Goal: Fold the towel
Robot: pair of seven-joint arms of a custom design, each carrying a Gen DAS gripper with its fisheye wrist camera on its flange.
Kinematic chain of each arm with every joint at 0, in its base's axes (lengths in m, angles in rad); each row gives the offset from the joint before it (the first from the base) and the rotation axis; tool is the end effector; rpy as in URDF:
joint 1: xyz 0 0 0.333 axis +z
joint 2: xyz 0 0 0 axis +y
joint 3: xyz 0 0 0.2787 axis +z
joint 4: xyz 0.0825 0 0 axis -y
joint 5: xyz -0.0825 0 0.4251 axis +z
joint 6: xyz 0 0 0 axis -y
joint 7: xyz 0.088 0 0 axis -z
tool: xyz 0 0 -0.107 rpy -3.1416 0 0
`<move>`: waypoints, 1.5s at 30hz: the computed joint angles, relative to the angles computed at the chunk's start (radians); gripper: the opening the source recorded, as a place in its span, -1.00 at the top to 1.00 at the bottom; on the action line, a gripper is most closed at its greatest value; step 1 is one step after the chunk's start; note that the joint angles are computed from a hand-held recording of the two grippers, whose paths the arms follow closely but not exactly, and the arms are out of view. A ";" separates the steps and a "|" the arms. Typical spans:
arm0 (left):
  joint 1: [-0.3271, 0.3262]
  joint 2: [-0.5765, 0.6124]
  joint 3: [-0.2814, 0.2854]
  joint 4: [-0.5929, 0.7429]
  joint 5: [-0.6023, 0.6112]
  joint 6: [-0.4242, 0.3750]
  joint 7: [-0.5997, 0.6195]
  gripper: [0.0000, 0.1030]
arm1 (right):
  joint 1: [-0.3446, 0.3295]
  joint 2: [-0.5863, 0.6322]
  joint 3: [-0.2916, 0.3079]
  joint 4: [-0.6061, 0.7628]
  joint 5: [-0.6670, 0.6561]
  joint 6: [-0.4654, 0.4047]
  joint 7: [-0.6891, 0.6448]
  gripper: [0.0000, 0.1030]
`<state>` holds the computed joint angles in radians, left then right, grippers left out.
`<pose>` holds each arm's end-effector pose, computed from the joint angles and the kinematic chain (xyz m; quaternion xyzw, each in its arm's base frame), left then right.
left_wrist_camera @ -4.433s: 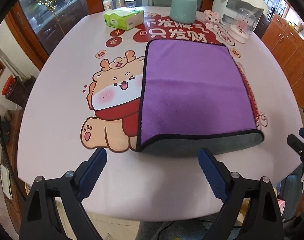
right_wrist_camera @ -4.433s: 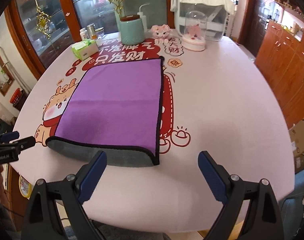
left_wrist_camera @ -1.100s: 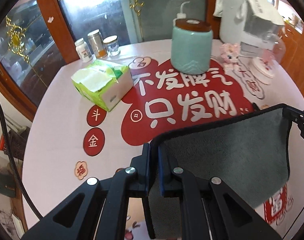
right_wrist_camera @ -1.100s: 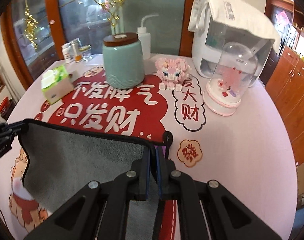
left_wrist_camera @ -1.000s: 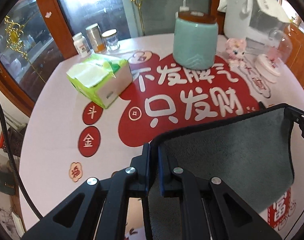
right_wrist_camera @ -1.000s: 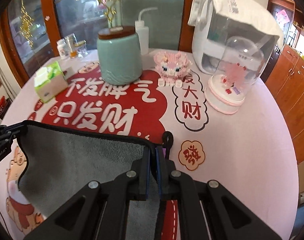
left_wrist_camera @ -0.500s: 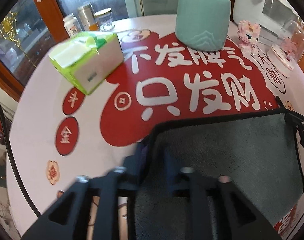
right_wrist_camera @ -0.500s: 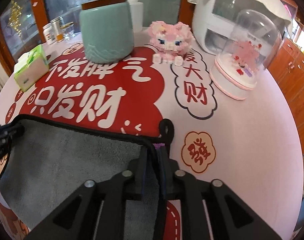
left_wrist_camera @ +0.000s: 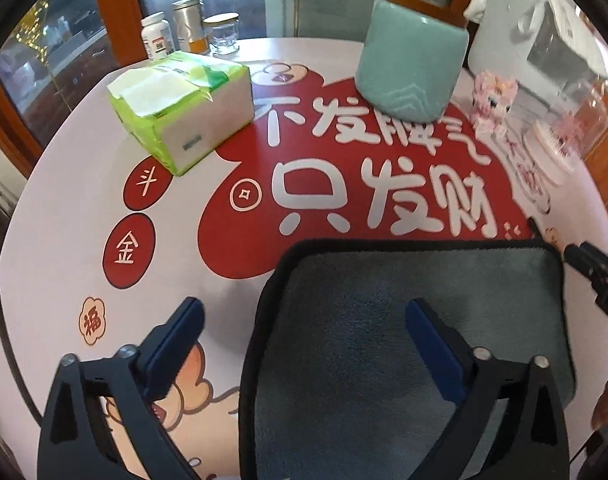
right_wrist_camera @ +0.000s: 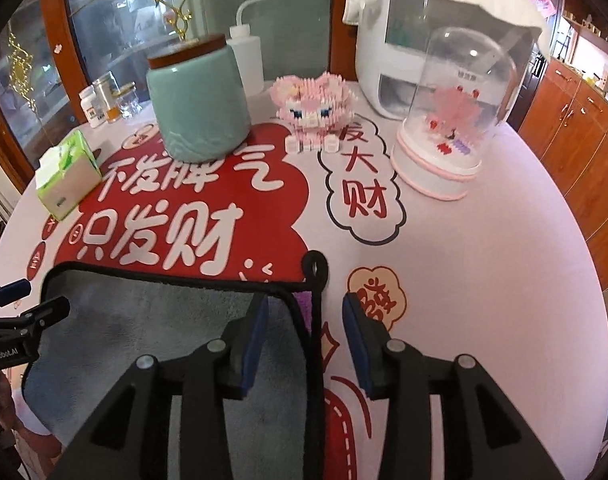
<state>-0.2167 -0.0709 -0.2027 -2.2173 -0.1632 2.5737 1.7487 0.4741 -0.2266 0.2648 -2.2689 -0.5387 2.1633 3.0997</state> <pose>0.5383 -0.2377 0.3927 -0.5059 0.8349 -0.1972 0.0905 0.4102 0.3476 0.4099 -0.4879 0.8327 -0.2247 0.1346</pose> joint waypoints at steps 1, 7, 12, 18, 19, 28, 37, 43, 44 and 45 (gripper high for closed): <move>-0.001 -0.015 0.002 -0.010 -0.014 0.004 0.001 -0.99 | 0.002 -0.003 0.003 0.003 0.000 -0.005 0.004 0.25; -0.012 -0.112 0.012 -0.075 -0.030 0.032 0.008 -0.99 | 0.022 -0.003 0.022 0.039 0.006 -0.036 0.018 0.24; -0.041 -0.224 0.041 -0.136 -0.108 0.004 0.065 -0.99 | 0.048 -0.005 0.039 0.075 0.011 -0.065 0.031 0.20; -0.068 -0.373 0.069 -0.228 -0.148 -0.017 0.093 -0.99 | 0.091 0.002 0.072 0.138 -0.004 -0.142 0.066 0.01; -0.071 -0.401 0.073 -0.246 -0.148 -0.021 0.095 -0.99 | 0.099 -0.001 0.075 0.143 -0.004 -0.149 0.072 0.01; -0.100 -0.634 0.113 -0.395 -0.146 -0.075 0.114 -0.99 | 0.165 0.003 0.117 0.210 -0.008 -0.238 0.116 0.01; -0.099 -0.827 0.141 -0.508 -0.131 -0.153 0.101 -0.99 | 0.222 0.027 0.137 0.255 -0.002 -0.268 0.155 0.01; -0.094 -0.952 0.162 -0.567 -0.129 -0.218 0.106 -0.99 | 0.253 0.033 0.147 0.272 -0.003 -0.280 0.177 0.00; -0.091 -0.967 0.162 -0.573 -0.127 -0.224 0.105 -0.99 | 0.258 0.034 0.148 0.274 -0.003 -0.281 0.181 0.00; -0.087 -0.984 0.162 -0.580 -0.124 -0.233 0.104 -0.99 | 0.262 0.036 0.151 0.279 -0.005 -0.286 0.187 0.00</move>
